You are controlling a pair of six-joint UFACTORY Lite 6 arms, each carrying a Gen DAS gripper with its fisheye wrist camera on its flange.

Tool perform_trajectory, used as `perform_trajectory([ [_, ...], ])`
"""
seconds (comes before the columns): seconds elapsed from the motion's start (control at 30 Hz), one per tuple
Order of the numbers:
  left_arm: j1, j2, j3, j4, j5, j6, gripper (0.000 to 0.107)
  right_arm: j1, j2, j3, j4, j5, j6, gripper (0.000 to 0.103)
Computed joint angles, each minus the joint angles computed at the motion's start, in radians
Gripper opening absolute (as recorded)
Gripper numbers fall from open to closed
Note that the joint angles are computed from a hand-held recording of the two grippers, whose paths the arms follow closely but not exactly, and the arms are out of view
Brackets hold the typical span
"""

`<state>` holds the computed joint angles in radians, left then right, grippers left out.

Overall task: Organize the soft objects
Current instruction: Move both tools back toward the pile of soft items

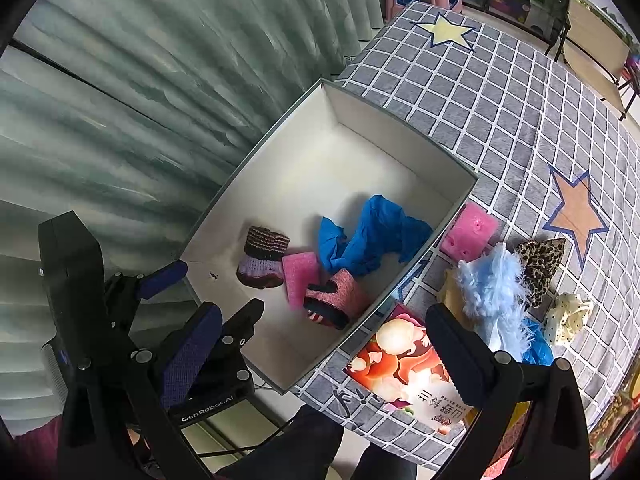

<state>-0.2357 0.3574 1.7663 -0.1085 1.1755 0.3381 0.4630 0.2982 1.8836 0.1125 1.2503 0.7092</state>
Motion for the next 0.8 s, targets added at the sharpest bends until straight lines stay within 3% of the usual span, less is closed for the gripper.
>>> perform_trajectory([
  [0.3,-0.064,0.008,0.055,-0.008,0.039,0.001,0.090,-0.034,-0.118,-0.103,0.024,-0.008,0.008,0.103],
  [0.53,-0.195,0.082,0.209,-0.023,0.101,-0.007,0.090,-0.175,-0.350,-0.292,0.095,0.044,-0.010,0.103],
  [0.7,-0.300,0.182,0.367,-0.019,0.158,-0.034,0.090,-0.421,-0.575,-0.435,0.134,0.130,-0.074,0.103],
  [0.8,-0.360,0.259,0.484,-0.011,0.202,-0.052,0.090,-0.720,-0.689,-0.529,0.197,0.210,-0.238,0.103],
])
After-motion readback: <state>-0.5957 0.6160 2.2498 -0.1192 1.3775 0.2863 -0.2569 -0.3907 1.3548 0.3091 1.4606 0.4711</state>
